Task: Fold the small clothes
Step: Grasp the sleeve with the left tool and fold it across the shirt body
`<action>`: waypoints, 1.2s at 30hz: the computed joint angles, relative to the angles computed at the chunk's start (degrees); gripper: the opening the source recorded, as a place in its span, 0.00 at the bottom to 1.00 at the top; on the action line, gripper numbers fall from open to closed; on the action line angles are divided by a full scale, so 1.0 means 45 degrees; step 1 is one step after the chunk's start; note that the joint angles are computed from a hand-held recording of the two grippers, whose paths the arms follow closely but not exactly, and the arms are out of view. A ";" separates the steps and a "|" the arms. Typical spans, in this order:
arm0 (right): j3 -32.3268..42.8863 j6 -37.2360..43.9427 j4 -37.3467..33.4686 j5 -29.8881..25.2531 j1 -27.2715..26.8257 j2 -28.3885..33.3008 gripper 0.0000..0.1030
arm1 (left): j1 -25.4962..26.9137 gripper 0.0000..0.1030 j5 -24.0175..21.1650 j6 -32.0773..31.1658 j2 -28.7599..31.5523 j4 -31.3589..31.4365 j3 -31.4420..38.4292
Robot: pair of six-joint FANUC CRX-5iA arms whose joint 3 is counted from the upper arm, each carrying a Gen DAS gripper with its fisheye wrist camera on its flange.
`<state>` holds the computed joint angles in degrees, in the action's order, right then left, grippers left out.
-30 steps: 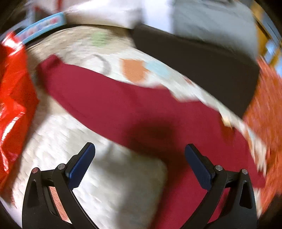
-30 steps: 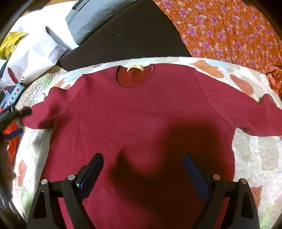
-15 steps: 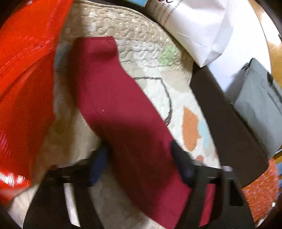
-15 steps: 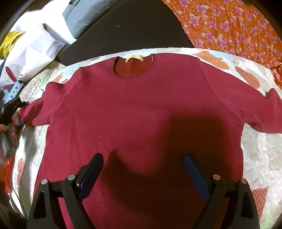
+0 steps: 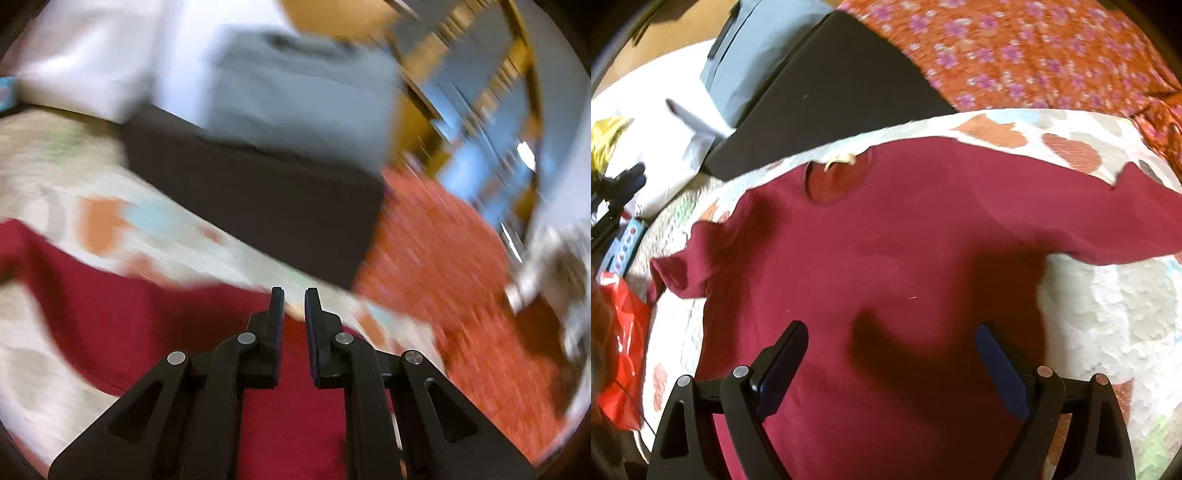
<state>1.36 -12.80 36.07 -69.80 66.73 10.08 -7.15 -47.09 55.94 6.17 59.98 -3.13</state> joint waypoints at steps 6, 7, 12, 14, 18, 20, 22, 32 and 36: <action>-0.0513 -0.0349 0.0169 0.0102 0.0163 -0.0533 0.89 | -0.0438 0.10 -0.0012 0.1816 0.0236 -0.2470 0.0466; -0.0522 -0.0375 0.0190 0.0075 0.0166 -0.0526 0.89 | -0.0207 0.10 0.0287 0.2317 0.0132 -0.3033 0.0474; -0.0920 -0.0946 -0.0006 0.1112 -0.0111 -0.0574 0.89 | 0.1233 0.75 0.0818 0.4679 -0.0518 -0.5319 0.0244; -0.0914 -0.0886 -0.0149 0.1504 -0.0227 -0.0469 0.89 | 0.1984 0.80 0.1597 0.5104 -0.0980 -0.4454 -0.0891; -0.0578 -0.0246 -0.0460 0.1802 -0.0392 -0.0089 0.89 | 0.3325 0.80 0.2253 0.6581 -0.0988 -0.2874 -0.2067; -0.0378 0.0027 -0.0581 0.1772 -0.0453 0.0099 0.89 | 0.3669 0.80 0.2706 0.6967 -0.0727 -0.2211 -0.2365; -0.0326 0.0149 -0.0604 0.1734 -0.0470 0.0160 0.89 | 0.3682 0.81 0.3133 0.6847 -0.0274 -0.0999 -0.2600; -0.0215 0.0738 -0.0838 0.1675 -0.0474 0.0179 0.89 | 0.2954 0.19 0.3520 0.2305 0.0475 0.2785 -0.2235; -0.0870 -0.0047 -0.0416 0.2125 -0.0458 -0.0306 0.89 | 0.1284 0.19 0.1103 -0.1633 0.0377 0.4865 -0.1445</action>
